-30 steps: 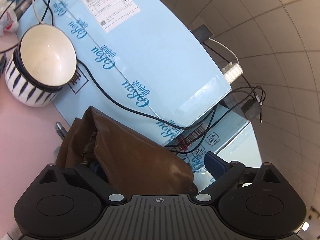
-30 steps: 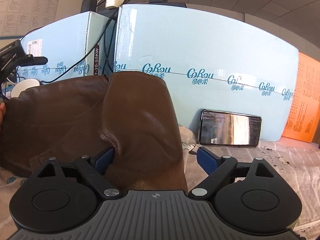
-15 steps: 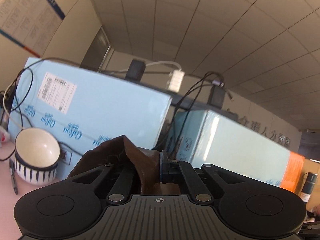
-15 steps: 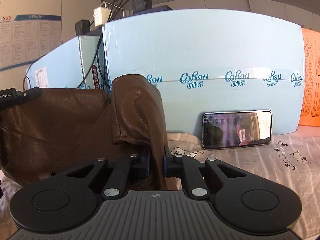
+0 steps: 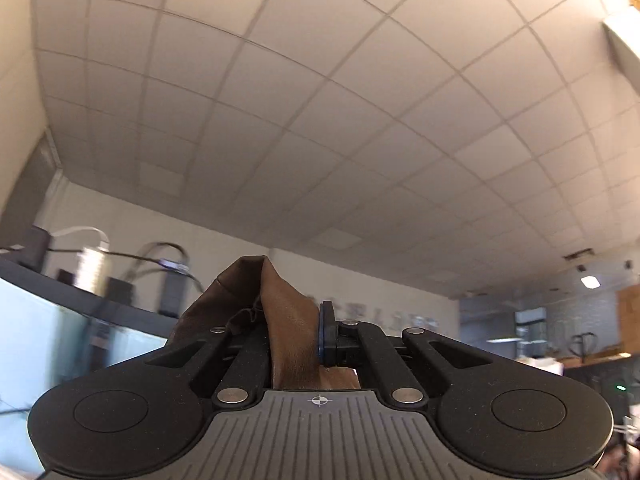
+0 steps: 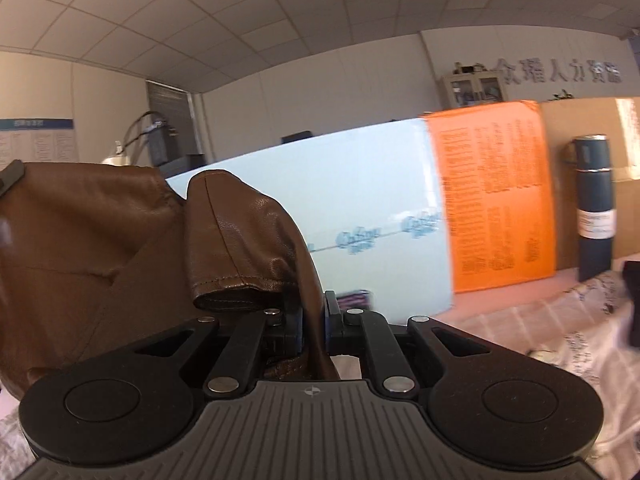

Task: Fold clothes

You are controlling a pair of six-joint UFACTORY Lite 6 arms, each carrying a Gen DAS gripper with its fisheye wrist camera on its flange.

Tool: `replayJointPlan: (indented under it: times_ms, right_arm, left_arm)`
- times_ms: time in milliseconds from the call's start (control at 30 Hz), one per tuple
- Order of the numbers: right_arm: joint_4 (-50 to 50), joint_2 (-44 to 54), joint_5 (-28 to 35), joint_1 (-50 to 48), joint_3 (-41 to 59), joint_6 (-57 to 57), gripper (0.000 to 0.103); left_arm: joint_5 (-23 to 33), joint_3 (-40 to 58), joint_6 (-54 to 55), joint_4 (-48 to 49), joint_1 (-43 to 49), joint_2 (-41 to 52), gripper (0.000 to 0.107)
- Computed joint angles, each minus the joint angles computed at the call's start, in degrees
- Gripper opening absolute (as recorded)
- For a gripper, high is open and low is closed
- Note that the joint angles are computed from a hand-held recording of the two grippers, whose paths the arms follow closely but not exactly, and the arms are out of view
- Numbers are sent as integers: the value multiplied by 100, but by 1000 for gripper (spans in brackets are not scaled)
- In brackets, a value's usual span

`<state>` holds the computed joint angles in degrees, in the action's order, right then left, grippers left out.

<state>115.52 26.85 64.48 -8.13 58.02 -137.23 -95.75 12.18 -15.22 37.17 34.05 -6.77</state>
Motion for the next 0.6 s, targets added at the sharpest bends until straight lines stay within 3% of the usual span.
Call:
replayJointPlan:
  times_ms: [67, 200, 367, 400, 467, 533, 600]
  right_arm:
    - [-340, 580, -381, -402, 700, 393, 10]
    - [-1138, 1945, -1072, -961, 2404, 1710, 19]
    - [-1595, 3107, -1470, -1367, 3984, 3293, 45]
    - [-1677, 3208, -1442, -1439, 4188, 3529, 49]
    - [-1739, 3247, -1334, -1615, 4318, 3725, 69]
    - [-1750, 3044, -1201, -1820, 4120, 3643, 76]
    - [-1912, 2883, -946, -2068, 4027, 3799, 81]
  left_arm:
    - [39, -119, 380, 841, -229, 257, 1]
    - [1213, -793, 970, 1978, -738, -327, 2]
    - [2659, -1153, -136, 3181, -471, -1160, 3]
    - [2871, -1196, -218, 3250, -424, -1146, 5]
    - [3233, -1197, -210, 3159, -431, -896, 9]
    - [3384, -1184, -38, 2832, -552, -592, 9]
    - [3429, -1173, 119, 2527, -659, -373, 19]
